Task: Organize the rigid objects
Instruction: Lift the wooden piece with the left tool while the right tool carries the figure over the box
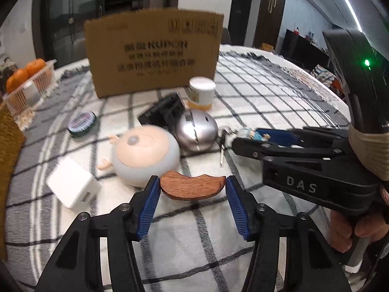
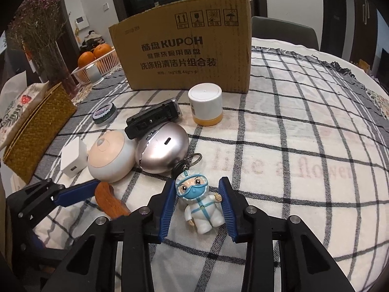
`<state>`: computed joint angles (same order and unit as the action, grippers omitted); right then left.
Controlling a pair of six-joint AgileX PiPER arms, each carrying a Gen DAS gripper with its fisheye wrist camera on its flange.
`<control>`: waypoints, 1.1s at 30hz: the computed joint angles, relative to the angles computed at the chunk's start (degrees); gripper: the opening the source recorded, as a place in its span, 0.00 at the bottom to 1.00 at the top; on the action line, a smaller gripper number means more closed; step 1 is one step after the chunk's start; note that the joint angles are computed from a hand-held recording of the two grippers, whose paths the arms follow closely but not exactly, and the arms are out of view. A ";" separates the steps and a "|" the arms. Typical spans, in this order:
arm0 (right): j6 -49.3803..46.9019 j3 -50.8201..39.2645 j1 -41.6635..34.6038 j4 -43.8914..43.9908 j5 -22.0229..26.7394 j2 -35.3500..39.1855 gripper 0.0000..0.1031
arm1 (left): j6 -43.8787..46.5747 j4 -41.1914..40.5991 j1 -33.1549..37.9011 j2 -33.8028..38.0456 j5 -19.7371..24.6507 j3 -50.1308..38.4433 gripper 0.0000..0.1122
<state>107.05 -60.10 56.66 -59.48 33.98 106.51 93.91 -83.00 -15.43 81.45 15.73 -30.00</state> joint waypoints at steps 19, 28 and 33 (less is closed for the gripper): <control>2.40 -3.57 6.68 -0.81 12.68 -3.33 0.36 | -2.10 -0.18 3.08 -11.76 -3.16 0.36 0.49; 2.03 -7.92 8.69 -1.68 20.28 -4.65 0.36 | -11.20 7.24 5.14 -14.28 -2.03 -3.47 0.49; 0.77 -10.86 8.38 -1.97 22.47 -4.61 0.36 | -12.51 7.40 5.66 -13.53 -2.42 -6.65 0.49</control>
<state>107.81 -70.95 65.04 -61.44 56.45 101.90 81.39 -75.61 -9.77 67.93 13.31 -36.65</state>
